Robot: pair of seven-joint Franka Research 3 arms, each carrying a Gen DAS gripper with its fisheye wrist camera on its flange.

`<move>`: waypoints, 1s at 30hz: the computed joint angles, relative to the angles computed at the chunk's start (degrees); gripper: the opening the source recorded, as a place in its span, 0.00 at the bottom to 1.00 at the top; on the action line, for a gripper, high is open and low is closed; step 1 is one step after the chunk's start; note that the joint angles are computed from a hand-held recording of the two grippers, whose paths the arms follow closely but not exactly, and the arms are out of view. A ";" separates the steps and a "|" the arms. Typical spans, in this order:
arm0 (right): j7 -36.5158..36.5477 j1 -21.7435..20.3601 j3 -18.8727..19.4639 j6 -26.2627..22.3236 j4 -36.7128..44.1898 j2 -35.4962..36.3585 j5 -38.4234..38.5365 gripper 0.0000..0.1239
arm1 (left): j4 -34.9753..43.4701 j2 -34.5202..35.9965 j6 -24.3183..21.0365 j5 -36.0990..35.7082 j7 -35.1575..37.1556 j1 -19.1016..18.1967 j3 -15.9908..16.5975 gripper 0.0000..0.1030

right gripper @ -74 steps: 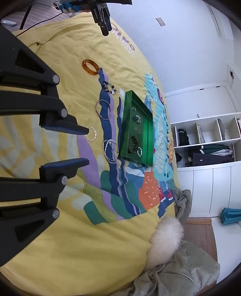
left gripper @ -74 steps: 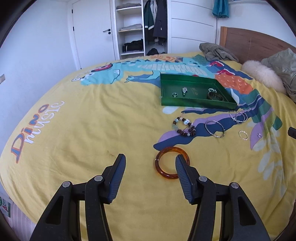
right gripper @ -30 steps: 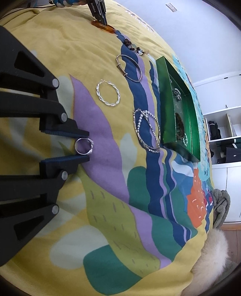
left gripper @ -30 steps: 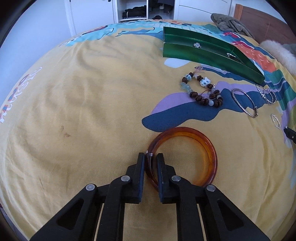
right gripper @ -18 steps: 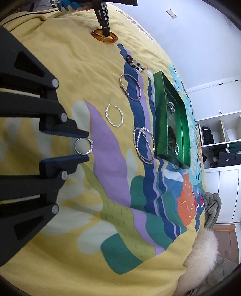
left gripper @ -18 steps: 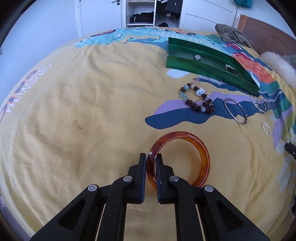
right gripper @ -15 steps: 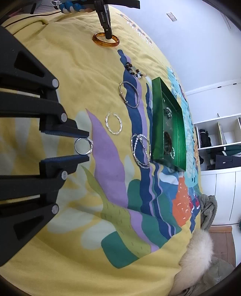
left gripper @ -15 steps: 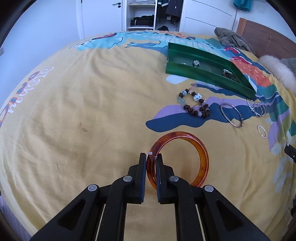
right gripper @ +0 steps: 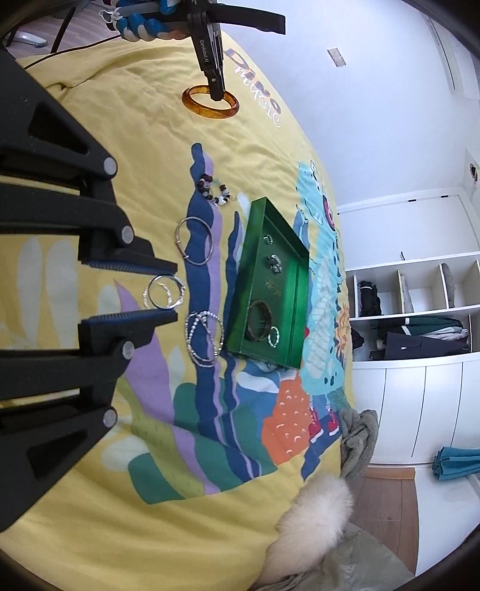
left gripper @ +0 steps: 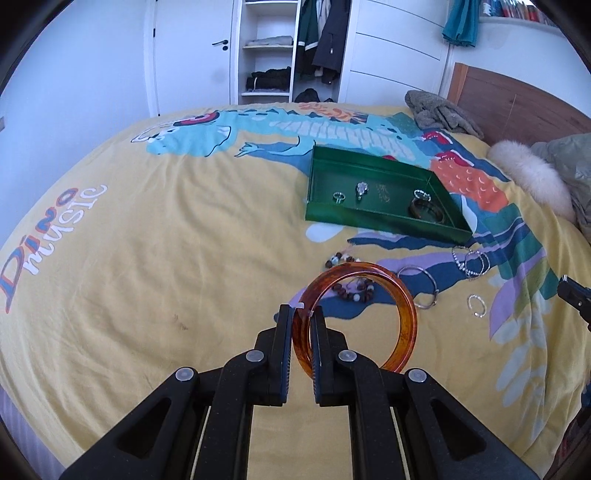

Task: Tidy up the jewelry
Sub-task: 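Carry the amber bangle and silver ring over the green tray with both tools, then lower the amber bangle and silver ring into the tray and open both tools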

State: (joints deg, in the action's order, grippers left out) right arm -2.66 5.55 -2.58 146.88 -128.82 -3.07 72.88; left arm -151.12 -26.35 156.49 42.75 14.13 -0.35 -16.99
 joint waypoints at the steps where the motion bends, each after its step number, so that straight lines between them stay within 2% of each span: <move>1: 0.58 0.15 0.17 -0.02 0.79 0.13 -0.14 0.14 | 0.95 0.55 0.02 0.23 0.24 0.27 0.09 0.09; 8: 6.14 1.22 1.86 0.68 10.03 4.54 -1.58 0.14 | 11.40 8.61 -1.05 3.20 1.91 2.47 1.33 0.09; 12: 10.72 1.65 3.62 2.34 18.34 10.41 -3.84 0.14 | 21.07 17.12 -4.17 6.17 2.81 2.39 2.89 0.09; 16: 16.92 1.53 5.93 3.60 28.51 18.83 -8.26 0.14 | 32.33 27.20 -7.95 7.37 4.75 0.48 5.85 0.09; 19: 24.17 2.20 6.71 3.99 37.40 27.35 -15.45 0.14 | 41.65 36.05 -10.10 6.87 6.66 -1.19 8.38 0.09; 23: 32.31 3.44 6.51 2.48 47.71 37.73 -24.89 0.14 | 52.51 46.57 -11.77 2.71 10.64 -2.92 11.18 0.09; 30: 40.47 3.38 7.33 -3.94 62.50 50.91 -37.15 0.14 | 67.32 59.61 -15.88 -4.54 18.55 -5.78 14.83 0.09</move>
State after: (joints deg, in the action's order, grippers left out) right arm 37.81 8.92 4.76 142.93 -66.32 47.84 35.73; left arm -83.79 33.25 140.61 38.20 32.68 -6.13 -2.16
